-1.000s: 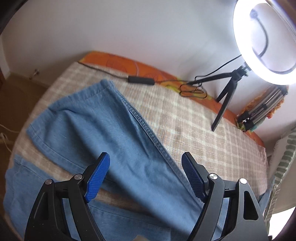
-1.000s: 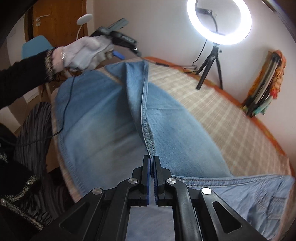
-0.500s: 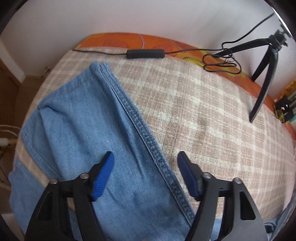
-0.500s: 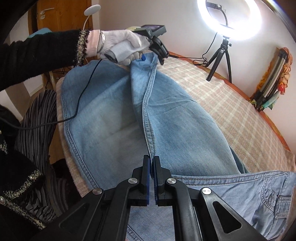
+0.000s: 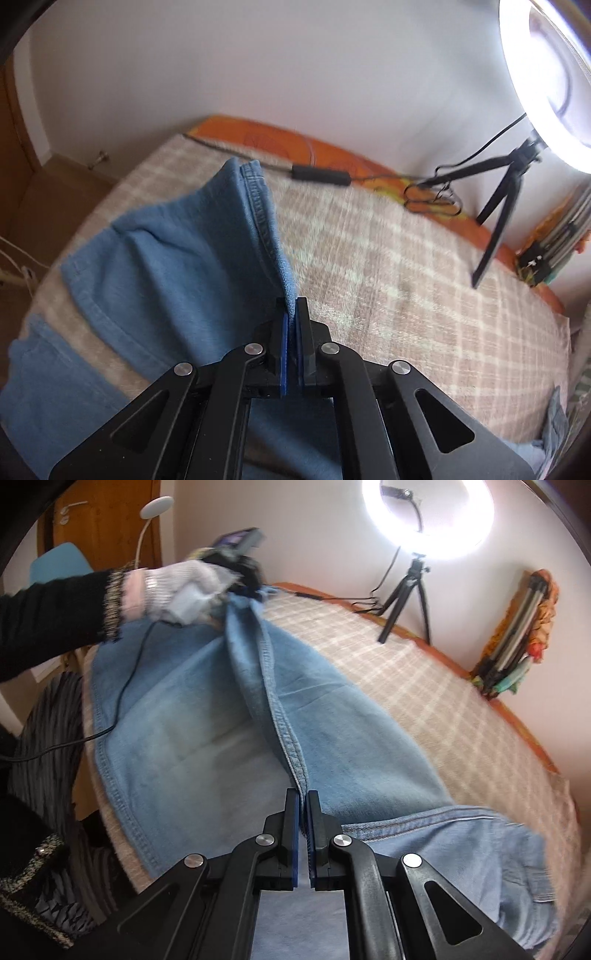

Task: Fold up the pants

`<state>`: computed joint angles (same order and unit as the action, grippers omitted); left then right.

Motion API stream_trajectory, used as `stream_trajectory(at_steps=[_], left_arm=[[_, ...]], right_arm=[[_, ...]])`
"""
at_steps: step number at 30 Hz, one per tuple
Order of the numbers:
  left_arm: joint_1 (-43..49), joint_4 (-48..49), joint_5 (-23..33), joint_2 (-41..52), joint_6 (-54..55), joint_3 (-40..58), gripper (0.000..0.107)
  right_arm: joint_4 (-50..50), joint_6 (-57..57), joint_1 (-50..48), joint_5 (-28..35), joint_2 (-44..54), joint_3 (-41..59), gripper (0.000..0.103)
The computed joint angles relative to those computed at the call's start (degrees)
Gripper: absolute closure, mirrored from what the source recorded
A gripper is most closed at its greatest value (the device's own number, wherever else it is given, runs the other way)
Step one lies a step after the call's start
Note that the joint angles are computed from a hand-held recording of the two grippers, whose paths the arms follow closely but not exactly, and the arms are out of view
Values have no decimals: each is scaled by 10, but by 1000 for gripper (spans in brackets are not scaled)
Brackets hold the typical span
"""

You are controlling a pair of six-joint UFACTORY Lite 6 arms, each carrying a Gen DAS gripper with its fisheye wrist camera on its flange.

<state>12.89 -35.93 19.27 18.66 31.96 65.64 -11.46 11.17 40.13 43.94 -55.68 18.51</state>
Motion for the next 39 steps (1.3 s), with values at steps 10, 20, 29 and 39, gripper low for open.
stream_trajectory(at_steps=[10,20,29,39], left_arm=[[220,-192,168,-256,283,-150,105],[541,-177,363,-347,487,-318,105],[587,-242,360,-222,514,-317,73],[589,-301,320,-91,440,-207,96]], right_arm=[[-88,80,60,70,7,90,102],[-176,334,373,272,-22,98,102],[-171,452,492,318,2,78,102],[-171,441,477,320,25,94,102]])
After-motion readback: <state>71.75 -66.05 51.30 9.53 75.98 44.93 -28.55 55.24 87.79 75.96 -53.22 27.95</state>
